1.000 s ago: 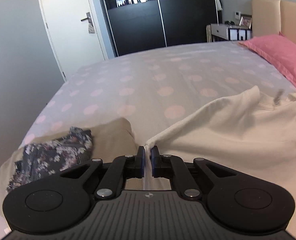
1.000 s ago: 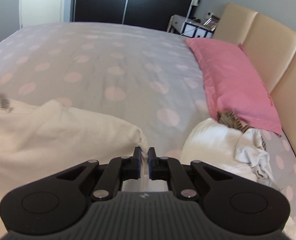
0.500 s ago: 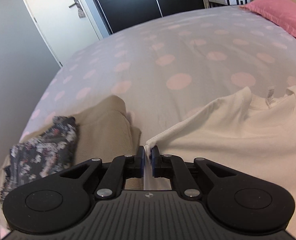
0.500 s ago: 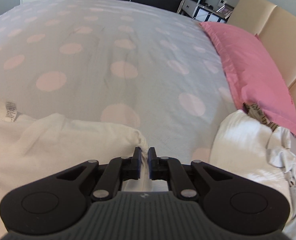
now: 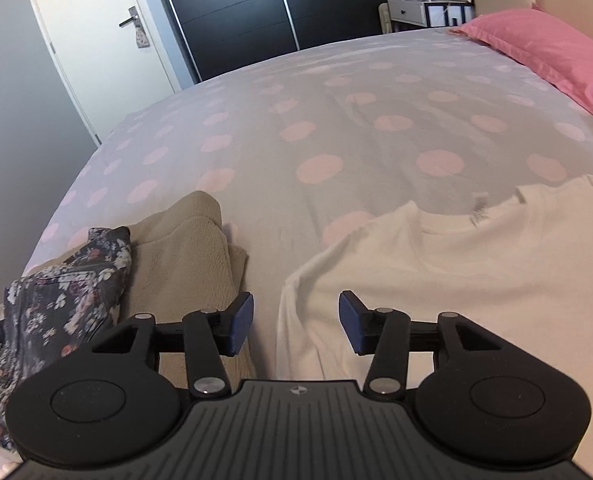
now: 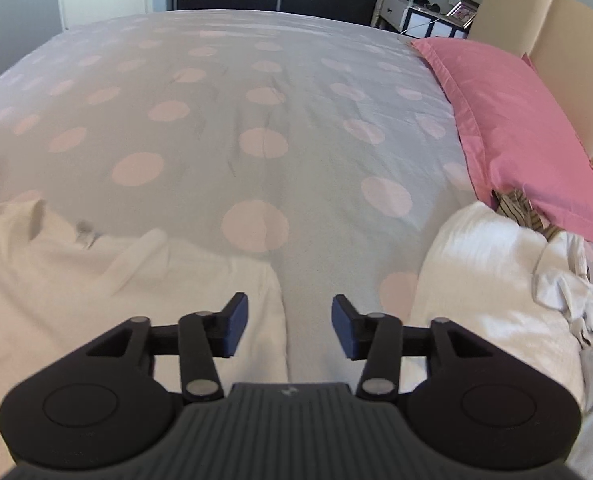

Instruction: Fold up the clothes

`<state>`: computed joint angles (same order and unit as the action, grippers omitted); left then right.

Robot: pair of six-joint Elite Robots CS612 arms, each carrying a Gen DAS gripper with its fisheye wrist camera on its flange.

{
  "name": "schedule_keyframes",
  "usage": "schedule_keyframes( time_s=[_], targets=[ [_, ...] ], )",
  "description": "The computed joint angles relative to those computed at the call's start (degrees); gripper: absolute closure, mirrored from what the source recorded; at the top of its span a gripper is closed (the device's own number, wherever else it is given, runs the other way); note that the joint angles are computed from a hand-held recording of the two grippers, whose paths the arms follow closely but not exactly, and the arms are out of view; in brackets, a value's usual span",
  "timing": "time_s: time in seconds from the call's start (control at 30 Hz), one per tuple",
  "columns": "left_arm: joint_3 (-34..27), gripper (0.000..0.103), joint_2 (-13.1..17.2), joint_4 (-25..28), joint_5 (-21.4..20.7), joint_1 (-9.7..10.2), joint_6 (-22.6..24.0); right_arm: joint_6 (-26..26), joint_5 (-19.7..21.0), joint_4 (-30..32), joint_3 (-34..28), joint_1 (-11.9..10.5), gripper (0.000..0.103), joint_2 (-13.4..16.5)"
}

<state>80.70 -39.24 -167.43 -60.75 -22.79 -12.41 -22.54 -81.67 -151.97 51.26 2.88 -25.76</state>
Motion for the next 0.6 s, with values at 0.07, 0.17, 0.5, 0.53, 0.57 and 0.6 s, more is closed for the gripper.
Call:
schedule_keyframes(
  time_s=[0.07, 0.17, 0.5, 0.53, 0.57, 0.6],
  targets=[
    [2.2, 0.058, -1.8, 0.7, 0.1, -0.73, -0.8, -1.4, 2.2, 0.1, 4.6, -1.4, 0.049, -3.0],
    [5.6, 0.058, -4.2, 0.7, -0.6, -1.75, -1.6, -1.6, 5.9, 2.1, 11.4, -3.7, 0.059, -7.3],
    [14.1, 0.058, -10.1, 1.1, -3.2, -5.33, -6.7, -12.9, 2.8, 8.4, 27.4, -7.4, 0.066, -14.0],
    [14.5, 0.058, -10.3, 1.2, -3.3, -5.58, -7.1, -14.1, 1.5, 8.1, 28.2, -7.5, 0.067, -13.9],
    [14.9, 0.058, -10.5, 1.3, -3.3, -5.84, -7.5, -15.8, 0.2, 5.5, 29.1, -7.6, 0.072, -13.9],
    [15.2, 0.058, -10.6, 1.4, -3.2, -6.06, -7.9, -17.5, -1.0, 2.2, 30.0, -7.6, 0.081, -13.8]
  ],
)
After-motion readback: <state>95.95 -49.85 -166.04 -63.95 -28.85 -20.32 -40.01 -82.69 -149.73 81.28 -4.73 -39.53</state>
